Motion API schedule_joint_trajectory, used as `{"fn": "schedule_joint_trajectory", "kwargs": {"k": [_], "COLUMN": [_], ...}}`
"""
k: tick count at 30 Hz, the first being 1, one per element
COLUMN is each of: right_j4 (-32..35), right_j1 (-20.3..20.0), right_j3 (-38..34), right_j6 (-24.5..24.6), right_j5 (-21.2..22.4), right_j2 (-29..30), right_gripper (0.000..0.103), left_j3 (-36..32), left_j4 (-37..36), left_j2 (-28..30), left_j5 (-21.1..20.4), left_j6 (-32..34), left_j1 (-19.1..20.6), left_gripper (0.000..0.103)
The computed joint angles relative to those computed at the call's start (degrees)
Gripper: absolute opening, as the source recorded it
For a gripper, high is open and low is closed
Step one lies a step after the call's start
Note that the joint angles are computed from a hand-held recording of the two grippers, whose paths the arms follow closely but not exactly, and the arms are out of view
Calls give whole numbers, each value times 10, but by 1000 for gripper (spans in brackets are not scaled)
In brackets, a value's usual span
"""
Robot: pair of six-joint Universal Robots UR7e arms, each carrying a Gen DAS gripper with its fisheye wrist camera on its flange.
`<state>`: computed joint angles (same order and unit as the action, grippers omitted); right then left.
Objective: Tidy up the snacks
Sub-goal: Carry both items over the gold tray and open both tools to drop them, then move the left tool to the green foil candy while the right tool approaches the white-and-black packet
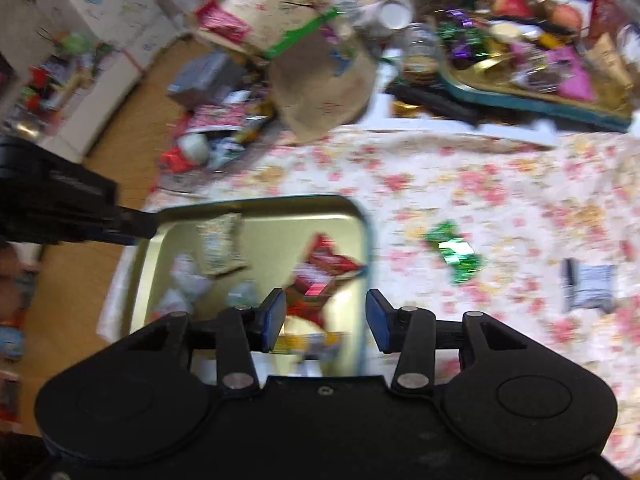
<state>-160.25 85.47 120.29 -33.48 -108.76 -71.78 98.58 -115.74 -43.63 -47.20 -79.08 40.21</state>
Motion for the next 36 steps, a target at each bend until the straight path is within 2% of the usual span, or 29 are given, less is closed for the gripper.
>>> {"fn": "schedule_joint_trajectory", "kwargs": {"k": [5, 17, 28, 36], "right_j4": [-44, -76, -25, -28], "right_j1": [-10, -63, -116, -139], "right_j3": [-4, -36, -84, -97], "right_j6": [-32, -22, 72, 88], "right_j5": [-56, -100, -103, -79], "right_j2": [11, 3, -17, -40], "right_gripper": [50, 57, 57, 59], "left_j3": [-27, -143, -244, -227], "left_j4": [-37, -27, -5, -17], "left_j2": [31, 127, 199, 189], "left_j5": [-26, -54, -72, -31], "left_j6": [51, 136, 195, 240], "left_j1": [2, -6, -5, -15], "left_gripper": [30, 30, 30, 30]}}
